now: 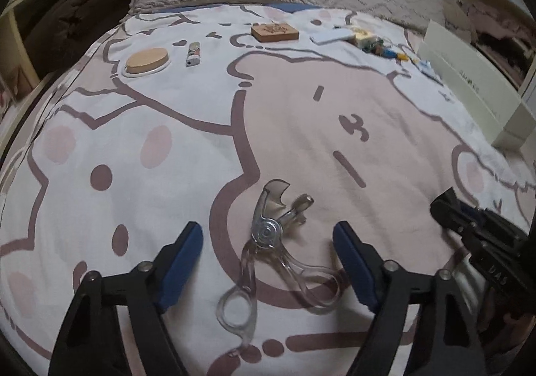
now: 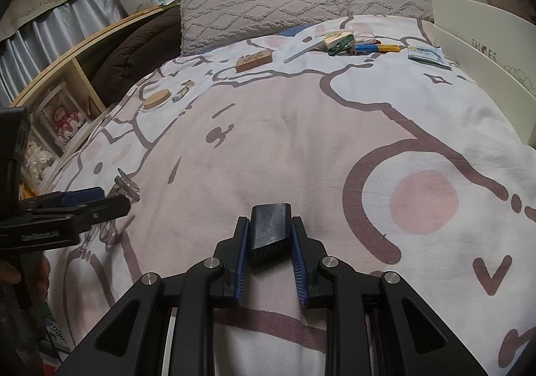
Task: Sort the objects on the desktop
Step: 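Carry the scissors and black object toward the white storage box with both tools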
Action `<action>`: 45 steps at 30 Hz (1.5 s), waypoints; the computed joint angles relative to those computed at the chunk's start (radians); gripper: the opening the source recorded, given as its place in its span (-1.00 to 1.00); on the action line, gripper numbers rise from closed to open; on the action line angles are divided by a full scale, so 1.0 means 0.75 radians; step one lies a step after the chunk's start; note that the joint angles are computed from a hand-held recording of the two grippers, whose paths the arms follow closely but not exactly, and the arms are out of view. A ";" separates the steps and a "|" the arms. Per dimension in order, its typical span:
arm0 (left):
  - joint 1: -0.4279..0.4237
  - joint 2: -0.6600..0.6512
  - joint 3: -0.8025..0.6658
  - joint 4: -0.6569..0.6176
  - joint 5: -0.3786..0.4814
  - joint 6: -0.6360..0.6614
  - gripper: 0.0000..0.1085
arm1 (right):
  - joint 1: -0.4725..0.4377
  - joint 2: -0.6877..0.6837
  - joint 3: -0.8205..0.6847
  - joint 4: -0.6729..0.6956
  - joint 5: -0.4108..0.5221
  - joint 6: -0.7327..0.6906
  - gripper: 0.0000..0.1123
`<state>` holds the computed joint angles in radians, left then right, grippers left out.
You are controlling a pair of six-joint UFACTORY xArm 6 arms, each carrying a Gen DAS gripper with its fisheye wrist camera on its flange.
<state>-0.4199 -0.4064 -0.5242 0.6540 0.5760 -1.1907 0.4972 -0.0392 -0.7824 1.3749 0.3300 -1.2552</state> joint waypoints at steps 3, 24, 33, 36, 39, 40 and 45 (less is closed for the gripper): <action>-0.003 0.016 -0.008 0.006 0.019 0.035 0.21 | -0.003 0.001 -0.002 -0.001 0.004 0.001 -0.57; 0.020 -0.041 0.046 0.008 -0.057 -0.006 -0.49 | 0.000 0.001 -0.001 -0.044 0.007 0.046 -0.57; -0.002 -0.085 0.069 0.004 -0.066 -0.050 -0.52 | -0.030 -0.019 -0.003 -0.146 0.074 0.162 -0.57; -0.018 -0.082 0.064 0.009 -0.064 -0.068 -0.52 | -0.054 -0.034 -0.003 -0.181 0.118 0.212 -0.57; -0.028 -0.078 0.060 0.008 -0.075 -0.079 -0.52 | -0.067 -0.054 0.009 -0.207 0.131 0.234 -0.57; -0.032 -0.077 0.059 0.008 -0.078 -0.084 -0.52 | -0.071 -0.059 0.011 -0.213 0.136 0.240 -0.57; -0.061 -0.068 0.040 0.039 -0.090 -0.137 -0.52 | -0.108 -0.096 0.025 -0.244 0.181 0.274 -0.57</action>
<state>-0.4660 -0.4571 -0.4945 0.6831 0.5085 -1.2936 0.4162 -0.1111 -0.7640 1.1917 0.4657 -1.0496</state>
